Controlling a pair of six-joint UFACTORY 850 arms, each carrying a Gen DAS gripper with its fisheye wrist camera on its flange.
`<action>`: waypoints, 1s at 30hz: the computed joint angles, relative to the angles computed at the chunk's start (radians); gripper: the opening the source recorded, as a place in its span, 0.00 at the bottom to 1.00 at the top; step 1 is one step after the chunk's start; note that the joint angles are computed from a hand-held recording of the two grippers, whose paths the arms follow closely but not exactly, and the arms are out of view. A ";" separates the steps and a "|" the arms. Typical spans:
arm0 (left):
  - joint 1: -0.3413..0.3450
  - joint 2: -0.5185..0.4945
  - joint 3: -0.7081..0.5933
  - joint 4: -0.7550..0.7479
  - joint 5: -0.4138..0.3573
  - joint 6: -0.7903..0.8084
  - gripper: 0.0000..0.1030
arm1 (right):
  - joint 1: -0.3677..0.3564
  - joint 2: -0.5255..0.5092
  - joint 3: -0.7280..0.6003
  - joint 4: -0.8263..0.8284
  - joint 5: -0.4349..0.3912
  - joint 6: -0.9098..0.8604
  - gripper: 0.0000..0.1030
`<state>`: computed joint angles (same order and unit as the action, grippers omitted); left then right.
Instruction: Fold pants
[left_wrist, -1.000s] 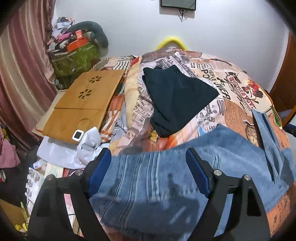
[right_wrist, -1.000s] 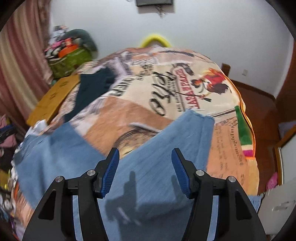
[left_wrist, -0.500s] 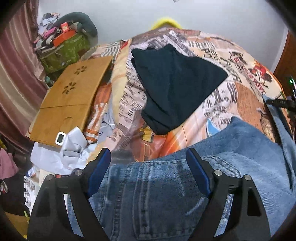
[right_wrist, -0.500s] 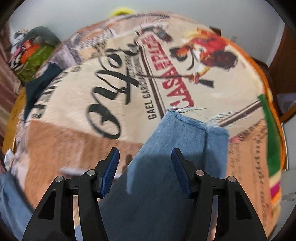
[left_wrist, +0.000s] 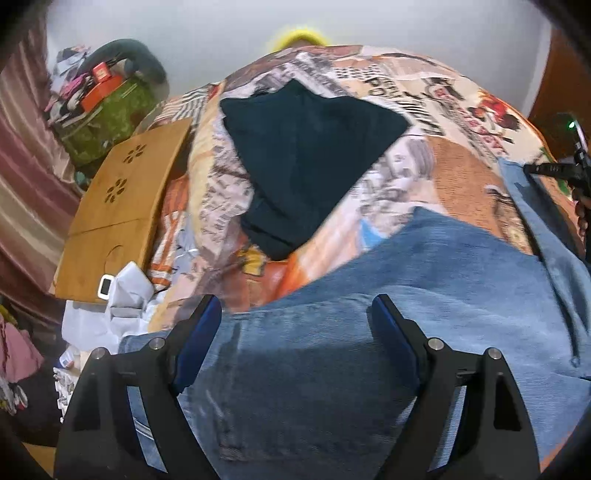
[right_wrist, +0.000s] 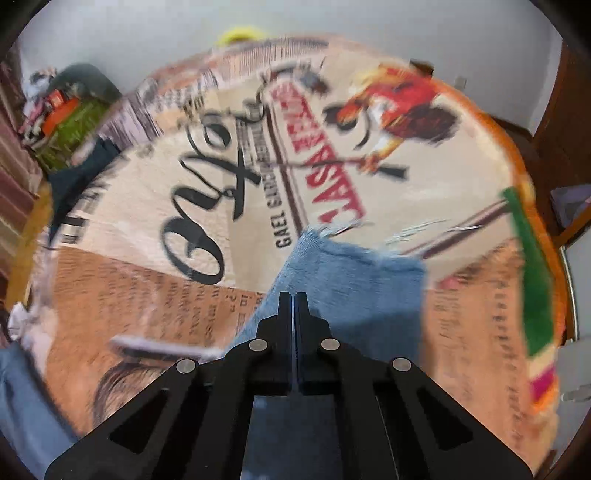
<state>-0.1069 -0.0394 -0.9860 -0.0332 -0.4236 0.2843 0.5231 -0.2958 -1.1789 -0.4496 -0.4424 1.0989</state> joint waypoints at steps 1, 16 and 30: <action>-0.013 0.010 0.005 0.004 -0.002 -0.003 0.81 | 0.006 0.052 0.035 -0.047 0.001 0.046 0.01; -0.064 0.073 0.034 0.010 0.012 -0.061 0.89 | 0.016 0.066 0.011 0.244 0.014 -0.242 0.40; -0.028 -0.057 -0.026 -0.051 -0.002 -0.017 0.90 | -0.030 -0.203 -0.161 0.088 -0.054 -0.099 0.12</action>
<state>-0.1347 -0.0967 -1.0119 -0.0840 -0.4251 0.2675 0.4928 -0.4988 -1.3400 -0.3613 -0.4961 0.9996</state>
